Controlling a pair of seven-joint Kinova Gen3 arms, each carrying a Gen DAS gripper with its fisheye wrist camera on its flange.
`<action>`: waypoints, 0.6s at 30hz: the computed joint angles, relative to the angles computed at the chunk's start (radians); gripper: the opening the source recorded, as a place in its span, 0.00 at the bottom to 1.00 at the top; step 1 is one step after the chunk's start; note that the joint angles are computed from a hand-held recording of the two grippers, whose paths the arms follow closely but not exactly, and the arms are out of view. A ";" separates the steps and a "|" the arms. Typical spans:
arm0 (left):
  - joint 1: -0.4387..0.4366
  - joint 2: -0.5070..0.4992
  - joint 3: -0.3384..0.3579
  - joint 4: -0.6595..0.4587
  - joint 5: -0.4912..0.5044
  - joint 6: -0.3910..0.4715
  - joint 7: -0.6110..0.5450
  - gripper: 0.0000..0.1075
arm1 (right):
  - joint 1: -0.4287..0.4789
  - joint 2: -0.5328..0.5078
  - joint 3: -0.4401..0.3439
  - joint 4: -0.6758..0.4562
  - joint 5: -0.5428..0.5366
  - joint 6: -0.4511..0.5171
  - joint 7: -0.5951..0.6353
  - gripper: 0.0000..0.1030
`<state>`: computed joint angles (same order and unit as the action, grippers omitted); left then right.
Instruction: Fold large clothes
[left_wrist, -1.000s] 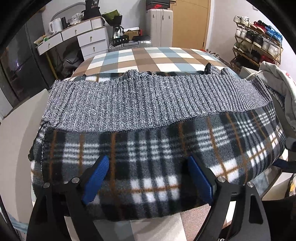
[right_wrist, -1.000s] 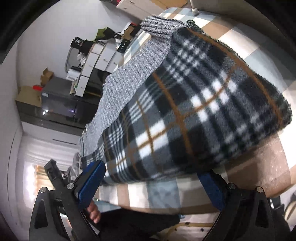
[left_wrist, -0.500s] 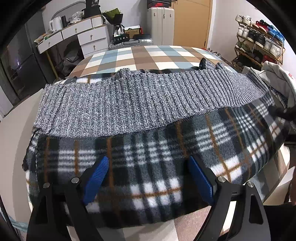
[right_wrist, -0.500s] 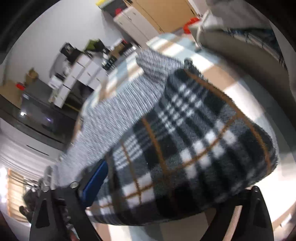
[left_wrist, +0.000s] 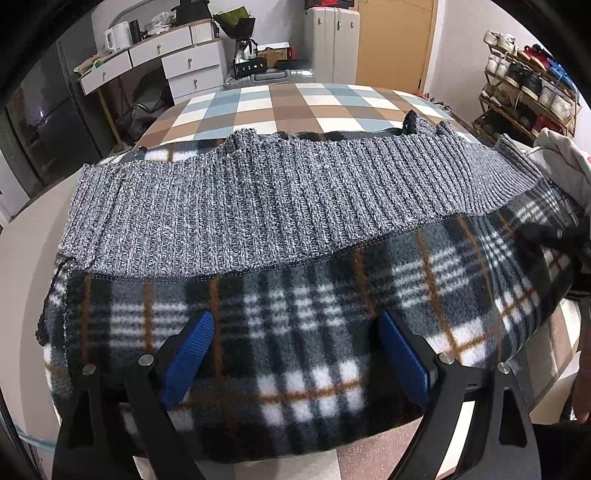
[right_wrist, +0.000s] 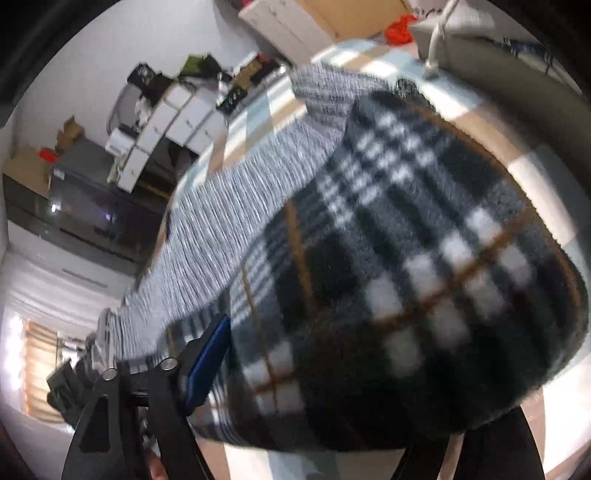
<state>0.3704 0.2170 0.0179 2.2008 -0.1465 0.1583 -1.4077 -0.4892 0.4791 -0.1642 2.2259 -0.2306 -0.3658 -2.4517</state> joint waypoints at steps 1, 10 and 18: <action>-0.010 -0.001 0.009 0.004 0.003 -0.006 -0.008 0.82 | 0.024 0.005 -0.023 -0.010 -0.006 0.004 0.004 0.81; -0.171 0.022 0.173 -0.016 0.102 0.005 -0.143 0.82 | -0.213 -0.016 0.134 0.053 -0.352 -0.154 0.292 0.27; -0.162 0.075 0.236 -0.121 0.204 0.125 -0.303 0.82 | -0.583 -0.114 0.382 0.126 -0.672 -0.284 0.615 0.26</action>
<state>0.2085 0.2924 0.2536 2.0796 0.0574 0.2828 -1.7103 -1.0727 0.3650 0.2177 2.3515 -0.9030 -0.6493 -1.8371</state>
